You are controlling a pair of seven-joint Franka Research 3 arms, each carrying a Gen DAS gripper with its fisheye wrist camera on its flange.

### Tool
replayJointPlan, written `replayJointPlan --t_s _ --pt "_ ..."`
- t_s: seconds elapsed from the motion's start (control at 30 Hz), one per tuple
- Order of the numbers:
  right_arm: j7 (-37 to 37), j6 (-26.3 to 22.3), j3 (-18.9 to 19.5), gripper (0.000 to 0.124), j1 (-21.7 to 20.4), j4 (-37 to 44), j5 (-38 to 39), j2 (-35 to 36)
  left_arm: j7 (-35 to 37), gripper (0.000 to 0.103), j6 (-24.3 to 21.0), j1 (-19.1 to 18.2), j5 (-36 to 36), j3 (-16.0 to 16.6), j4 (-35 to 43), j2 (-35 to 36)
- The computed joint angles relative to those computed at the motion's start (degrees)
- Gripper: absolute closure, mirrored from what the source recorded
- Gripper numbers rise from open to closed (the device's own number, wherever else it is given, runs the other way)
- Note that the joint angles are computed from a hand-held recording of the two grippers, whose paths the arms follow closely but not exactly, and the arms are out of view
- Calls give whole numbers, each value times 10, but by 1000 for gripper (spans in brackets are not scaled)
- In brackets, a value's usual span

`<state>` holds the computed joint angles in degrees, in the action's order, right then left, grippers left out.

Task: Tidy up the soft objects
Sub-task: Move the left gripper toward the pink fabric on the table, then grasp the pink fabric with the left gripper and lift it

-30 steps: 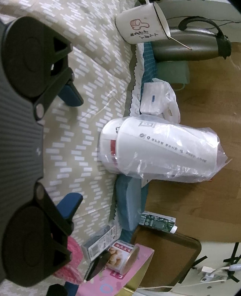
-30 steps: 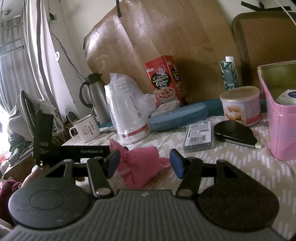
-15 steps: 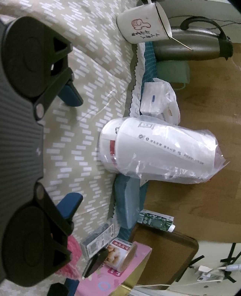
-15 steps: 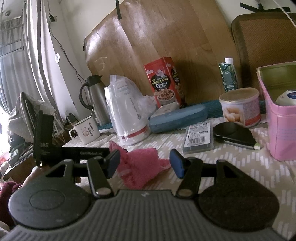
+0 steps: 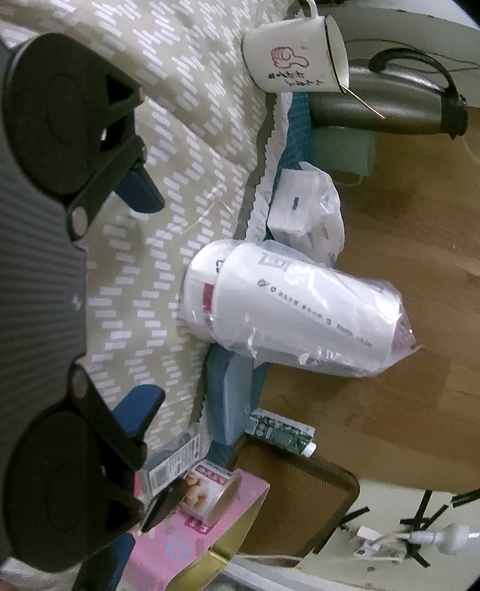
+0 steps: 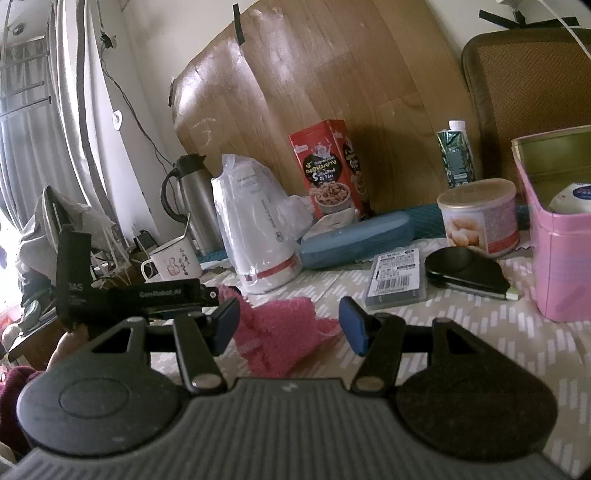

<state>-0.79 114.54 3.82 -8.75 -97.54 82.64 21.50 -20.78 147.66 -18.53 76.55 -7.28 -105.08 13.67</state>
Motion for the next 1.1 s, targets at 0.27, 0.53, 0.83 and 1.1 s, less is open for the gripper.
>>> replayJointPlan --t_s 0.27,0.53,0.83,1.1 --pt "0 0 0 62 1 -1 -1 -1 -128 3 103 31 48 2 -58 -43" --pt "3 -1 -1 60 5 3 -21 -1 -203 5 168 40 175 -23 -45 -64" --pt "1 33 -1 59 28 4 -92 -7 -78 5 198 19 105 -23 15 -11" --pt "-81 58 7 63 44 -33 -90 -38 -46 15 174 16 10 -2 -30 -33"
